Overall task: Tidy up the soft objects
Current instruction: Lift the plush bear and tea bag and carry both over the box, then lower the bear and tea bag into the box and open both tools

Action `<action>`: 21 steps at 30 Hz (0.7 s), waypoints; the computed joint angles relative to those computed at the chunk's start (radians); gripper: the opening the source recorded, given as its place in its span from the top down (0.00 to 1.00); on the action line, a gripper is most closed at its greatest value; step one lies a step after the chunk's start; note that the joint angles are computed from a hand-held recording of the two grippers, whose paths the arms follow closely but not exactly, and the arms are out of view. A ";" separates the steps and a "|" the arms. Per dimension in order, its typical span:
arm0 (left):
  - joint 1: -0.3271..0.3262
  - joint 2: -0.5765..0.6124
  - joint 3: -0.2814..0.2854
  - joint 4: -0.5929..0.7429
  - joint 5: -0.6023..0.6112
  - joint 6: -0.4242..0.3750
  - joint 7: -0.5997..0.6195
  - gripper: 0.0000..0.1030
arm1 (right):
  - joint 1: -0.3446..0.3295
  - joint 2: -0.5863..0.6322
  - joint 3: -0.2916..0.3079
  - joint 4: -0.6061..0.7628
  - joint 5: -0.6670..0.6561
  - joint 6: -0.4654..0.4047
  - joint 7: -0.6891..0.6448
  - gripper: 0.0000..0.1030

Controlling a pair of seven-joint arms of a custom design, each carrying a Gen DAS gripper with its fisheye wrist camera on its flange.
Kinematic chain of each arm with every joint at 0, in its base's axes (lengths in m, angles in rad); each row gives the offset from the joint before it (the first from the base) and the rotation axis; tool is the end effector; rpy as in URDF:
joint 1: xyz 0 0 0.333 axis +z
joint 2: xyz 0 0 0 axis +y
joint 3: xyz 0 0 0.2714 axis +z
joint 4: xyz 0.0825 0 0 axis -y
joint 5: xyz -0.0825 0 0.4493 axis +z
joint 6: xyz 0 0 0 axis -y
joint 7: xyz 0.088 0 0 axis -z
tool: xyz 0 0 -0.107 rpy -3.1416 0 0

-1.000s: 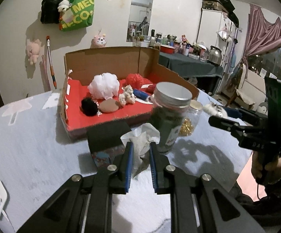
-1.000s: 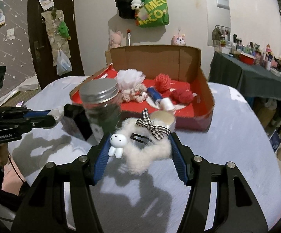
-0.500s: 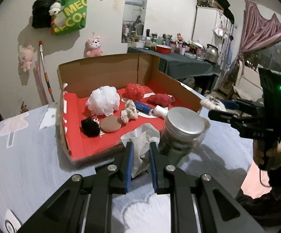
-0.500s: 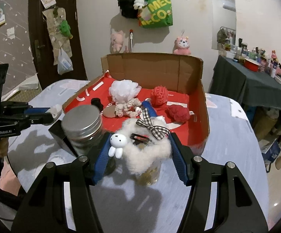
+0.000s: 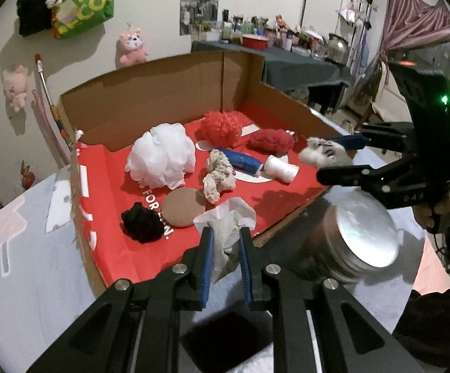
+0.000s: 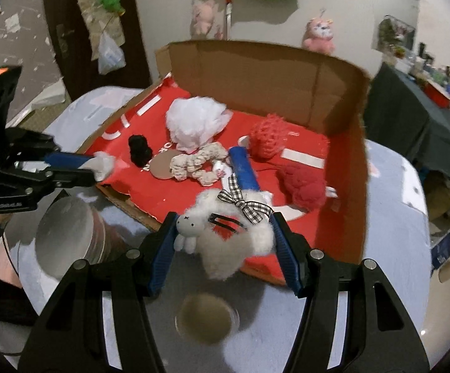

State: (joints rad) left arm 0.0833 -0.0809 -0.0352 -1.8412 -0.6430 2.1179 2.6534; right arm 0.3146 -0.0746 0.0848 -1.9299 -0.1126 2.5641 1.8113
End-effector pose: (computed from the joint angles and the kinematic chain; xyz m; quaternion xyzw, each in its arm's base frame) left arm 0.6393 0.0029 0.5460 -0.3570 0.8706 -0.3232 0.1008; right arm 0.6004 0.2565 0.5386 -0.7349 0.5811 -0.1984 0.2878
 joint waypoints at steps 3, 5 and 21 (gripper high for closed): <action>-0.005 0.046 -0.012 0.049 0.050 -0.015 -0.013 0.83 | 0.001 0.069 -0.005 0.078 0.061 -0.048 -0.077 0.44; -0.005 0.077 -0.020 0.082 0.073 -0.033 -0.022 0.83 | -0.005 0.112 -0.005 0.128 0.113 -0.080 -0.133 0.44; -0.013 0.328 -0.078 0.374 0.238 -0.200 -0.052 0.84 | -0.064 0.362 0.027 0.437 0.299 -0.319 -0.387 0.44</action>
State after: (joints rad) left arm 0.0699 0.2471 -0.1128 -1.4676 -0.4048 1.9182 2.6014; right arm 0.2506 0.2878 0.1115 -1.4926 0.1868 2.2453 1.4241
